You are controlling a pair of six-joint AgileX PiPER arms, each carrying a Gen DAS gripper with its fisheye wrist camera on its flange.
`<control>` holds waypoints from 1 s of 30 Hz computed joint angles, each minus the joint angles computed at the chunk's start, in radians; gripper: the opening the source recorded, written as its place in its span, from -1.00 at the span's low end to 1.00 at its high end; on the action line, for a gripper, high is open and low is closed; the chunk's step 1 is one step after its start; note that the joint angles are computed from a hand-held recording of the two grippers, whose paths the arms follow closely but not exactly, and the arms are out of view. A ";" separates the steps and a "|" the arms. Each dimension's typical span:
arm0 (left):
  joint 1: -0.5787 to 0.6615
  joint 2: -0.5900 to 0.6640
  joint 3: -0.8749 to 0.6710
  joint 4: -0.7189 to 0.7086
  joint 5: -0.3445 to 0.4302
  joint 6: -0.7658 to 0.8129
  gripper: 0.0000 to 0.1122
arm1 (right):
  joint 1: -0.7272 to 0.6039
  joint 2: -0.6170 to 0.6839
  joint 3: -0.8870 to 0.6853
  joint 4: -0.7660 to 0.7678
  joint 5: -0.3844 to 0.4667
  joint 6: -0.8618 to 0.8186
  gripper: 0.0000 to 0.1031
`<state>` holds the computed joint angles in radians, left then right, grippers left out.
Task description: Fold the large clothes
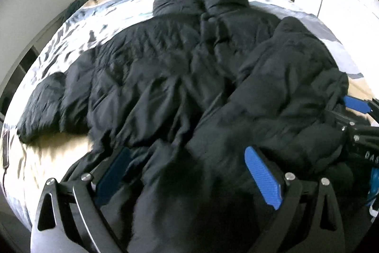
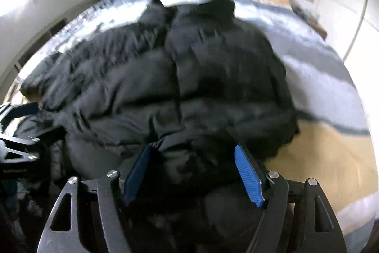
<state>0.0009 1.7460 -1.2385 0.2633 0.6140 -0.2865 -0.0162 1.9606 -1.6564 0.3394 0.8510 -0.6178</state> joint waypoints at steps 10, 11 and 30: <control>0.248 -0.348 0.228 -0.306 -0.092 0.310 0.76 | -0.014 -0.282 0.211 -0.139 -0.040 0.162 0.39; 0.286 -0.377 0.239 -0.371 -0.084 0.379 0.76 | -0.012 -0.318 0.241 -0.135 -0.043 0.164 0.40; 0.994 -0.298 0.136 -0.986 0.274 1.167 0.76 | 0.126 -0.607 0.372 -0.150 0.033 0.370 0.43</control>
